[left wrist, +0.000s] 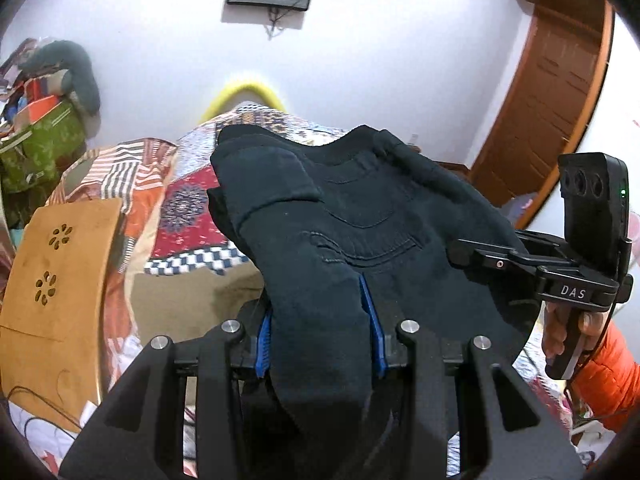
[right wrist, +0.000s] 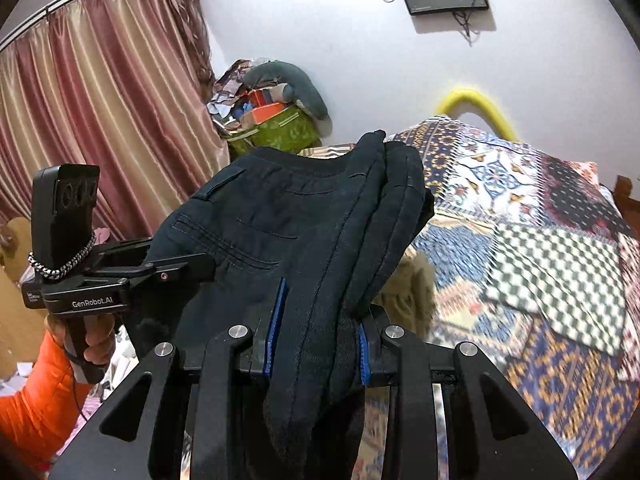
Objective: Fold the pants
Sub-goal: 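Lift the black pants off the quilt with both grippers, then fold the black pants over and lower them onto the quilt with both grippers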
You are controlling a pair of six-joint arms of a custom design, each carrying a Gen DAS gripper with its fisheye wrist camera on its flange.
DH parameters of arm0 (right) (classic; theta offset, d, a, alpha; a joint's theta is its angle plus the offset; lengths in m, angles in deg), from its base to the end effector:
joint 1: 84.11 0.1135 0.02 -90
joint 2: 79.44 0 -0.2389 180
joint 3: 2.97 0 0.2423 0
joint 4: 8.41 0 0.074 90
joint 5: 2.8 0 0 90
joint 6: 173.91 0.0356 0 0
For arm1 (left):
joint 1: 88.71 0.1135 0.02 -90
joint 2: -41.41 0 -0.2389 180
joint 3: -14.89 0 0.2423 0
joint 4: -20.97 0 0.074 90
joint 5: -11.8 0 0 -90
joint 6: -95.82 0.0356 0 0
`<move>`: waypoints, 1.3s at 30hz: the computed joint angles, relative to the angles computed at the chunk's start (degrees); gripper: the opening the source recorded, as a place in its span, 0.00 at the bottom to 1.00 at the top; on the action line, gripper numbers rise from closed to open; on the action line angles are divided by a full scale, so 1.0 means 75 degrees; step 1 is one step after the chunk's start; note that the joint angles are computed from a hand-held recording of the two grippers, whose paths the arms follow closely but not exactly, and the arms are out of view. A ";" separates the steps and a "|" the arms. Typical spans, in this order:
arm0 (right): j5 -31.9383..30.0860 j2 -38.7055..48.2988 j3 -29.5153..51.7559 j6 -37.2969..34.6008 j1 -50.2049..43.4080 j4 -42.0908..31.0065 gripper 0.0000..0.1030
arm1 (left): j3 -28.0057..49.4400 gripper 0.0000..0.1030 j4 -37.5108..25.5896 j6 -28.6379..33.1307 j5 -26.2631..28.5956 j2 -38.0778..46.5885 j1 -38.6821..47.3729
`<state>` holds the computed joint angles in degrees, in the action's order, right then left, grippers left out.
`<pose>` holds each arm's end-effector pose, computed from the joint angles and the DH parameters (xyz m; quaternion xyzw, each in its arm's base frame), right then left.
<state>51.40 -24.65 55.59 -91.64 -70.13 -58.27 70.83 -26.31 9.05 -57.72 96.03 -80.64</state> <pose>0.1846 0.0674 0.2505 -0.2791 0.8451 0.3040 0.3397 0.1983 0.0155 0.2367 0.0281 0.9143 -0.1277 0.3834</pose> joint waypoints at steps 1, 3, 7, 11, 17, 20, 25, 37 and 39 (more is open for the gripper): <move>0.0124 0.0231 -0.0036 0.0137 0.0186 0.0332 0.26 | -0.0017 0.37 0.0172 0.0094 0.0071 0.0220 0.0153; 0.0398 0.0798 -0.0052 0.0396 0.0541 0.0987 0.26 | -0.0005 0.37 0.0636 0.0309 0.0264 0.0968 0.0520; 0.0945 0.1993 0.0011 0.0728 0.1016 0.1925 0.26 | -0.0086 0.37 0.1615 0.0522 0.0389 0.2413 0.0850; 0.1269 0.3529 0.0164 0.0707 0.1163 0.2629 0.26 | -0.0035 0.37 0.2540 0.0544 0.0384 0.4186 0.0908; 0.1266 0.4548 -0.0017 0.0619 0.1090 0.3146 0.29 | -0.0206 0.43 0.3645 0.0455 0.0710 0.5470 0.1206; 0.1192 0.4355 0.0103 0.0612 0.1020 0.2687 0.34 | -0.0297 0.43 0.3517 0.0328 0.0656 0.5229 0.1226; 0.1825 0.3499 -0.0086 0.0665 0.1148 0.2199 0.37 | -0.0625 0.43 0.3130 0.0344 -0.0276 0.4140 0.0867; 0.1076 0.0090 0.0313 0.0463 0.0105 -0.0431 0.37 | -0.0278 0.43 -0.0482 -0.0039 -0.1236 -0.0832 0.0467; 0.0854 -0.0604 0.0591 0.0445 -0.0088 -0.1009 0.37 | 0.0062 0.43 -0.1332 -0.0316 -0.1549 -0.1864 0.0079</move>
